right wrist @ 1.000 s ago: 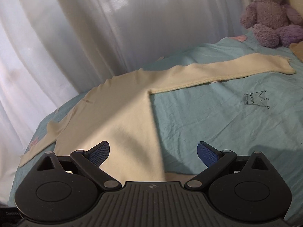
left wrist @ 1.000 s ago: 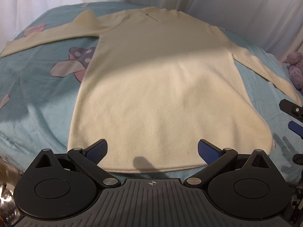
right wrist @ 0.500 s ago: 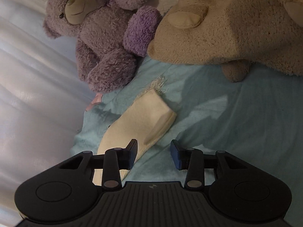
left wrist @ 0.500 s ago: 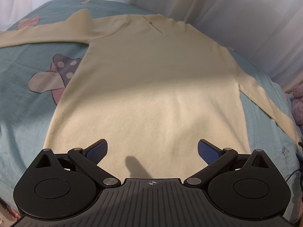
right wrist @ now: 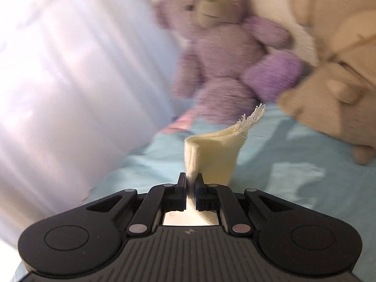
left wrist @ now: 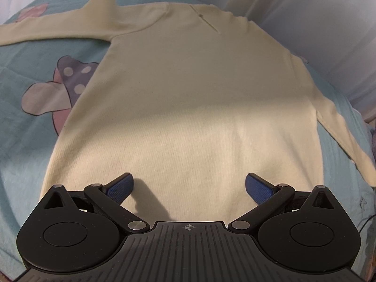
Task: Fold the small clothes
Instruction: 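Fold the sleeve across the body with the right gripper while the left gripper grasps the sweater side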
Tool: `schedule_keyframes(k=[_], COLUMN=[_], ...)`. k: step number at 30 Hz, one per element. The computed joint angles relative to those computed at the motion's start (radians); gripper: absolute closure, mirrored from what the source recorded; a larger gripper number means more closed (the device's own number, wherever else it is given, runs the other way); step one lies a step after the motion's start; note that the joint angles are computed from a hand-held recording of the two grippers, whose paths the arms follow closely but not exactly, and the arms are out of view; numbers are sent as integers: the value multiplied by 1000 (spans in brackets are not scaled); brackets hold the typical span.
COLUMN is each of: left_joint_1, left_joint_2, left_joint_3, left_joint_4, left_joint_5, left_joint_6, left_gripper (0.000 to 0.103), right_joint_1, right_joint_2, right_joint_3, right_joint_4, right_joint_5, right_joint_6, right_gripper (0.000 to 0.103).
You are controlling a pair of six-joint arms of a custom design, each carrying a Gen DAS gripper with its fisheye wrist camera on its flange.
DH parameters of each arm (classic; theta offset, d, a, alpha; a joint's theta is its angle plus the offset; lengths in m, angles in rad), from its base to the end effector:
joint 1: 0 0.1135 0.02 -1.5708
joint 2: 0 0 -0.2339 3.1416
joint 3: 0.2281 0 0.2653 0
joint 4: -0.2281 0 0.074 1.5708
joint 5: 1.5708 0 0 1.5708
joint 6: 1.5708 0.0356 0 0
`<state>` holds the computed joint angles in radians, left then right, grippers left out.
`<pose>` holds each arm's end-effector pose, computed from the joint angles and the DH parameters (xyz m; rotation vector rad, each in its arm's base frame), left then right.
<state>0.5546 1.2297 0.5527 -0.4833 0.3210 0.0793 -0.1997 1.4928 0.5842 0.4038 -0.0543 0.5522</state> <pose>0.1962 0.1083 0.1200 -0.5360 2.5917 -0.2353 0.2982 -0.0584 0.1268 0.7348 1.9524 0.2715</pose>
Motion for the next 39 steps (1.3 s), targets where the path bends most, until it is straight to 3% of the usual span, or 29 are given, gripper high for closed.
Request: schedule_keyframes(k=[3, 7, 10, 14, 16, 21, 23, 27, 30, 33, 39], left_joint_1=[35, 82, 141, 181, 166, 70, 25, -41, -58, -81, -99], left_joint_2=[55, 129, 210, 301, 364, 586, 646, 729, 740, 790, 727], left_joint_3=[28, 75, 144, 217, 264, 445, 494, 565, 566, 614, 592], left_joint_4=[9, 18, -9, 40, 68, 31, 16, -2, 23, 2, 140], left_joint_5=[45, 137, 267, 384, 429, 525, 534, 491, 492, 490, 486], left_joint_6=[37, 55, 70, 15, -32, -94, -113, -157, -177, -185, -183], left_gripper=[0, 0, 0, 1, 12, 25, 31, 58, 64, 95, 94], right_joint_1=[240, 518, 596, 572, 540, 477, 457, 413, 378, 357, 340], right_joint_2=[-36, 111, 210, 201, 153, 42, 10, 3, -10, 6, 62], right_joint_3=[24, 141, 191, 144, 92, -36, -68, -95, -119, -114, -68], right_joint_4=[43, 51, 5, -47, -57, -44, -43, -14, 3, 8, -1], right_joint_5=[-44, -114, -177, -203, -222, -219, -221, -241, -265, -286, -281], right_joint_6=[-46, -112, -85, -66, -46, 15, 21, 25, 32, 31, 12], right_gripper=[97, 96, 92, 90, 89, 87, 86, 85, 84, 84, 84])
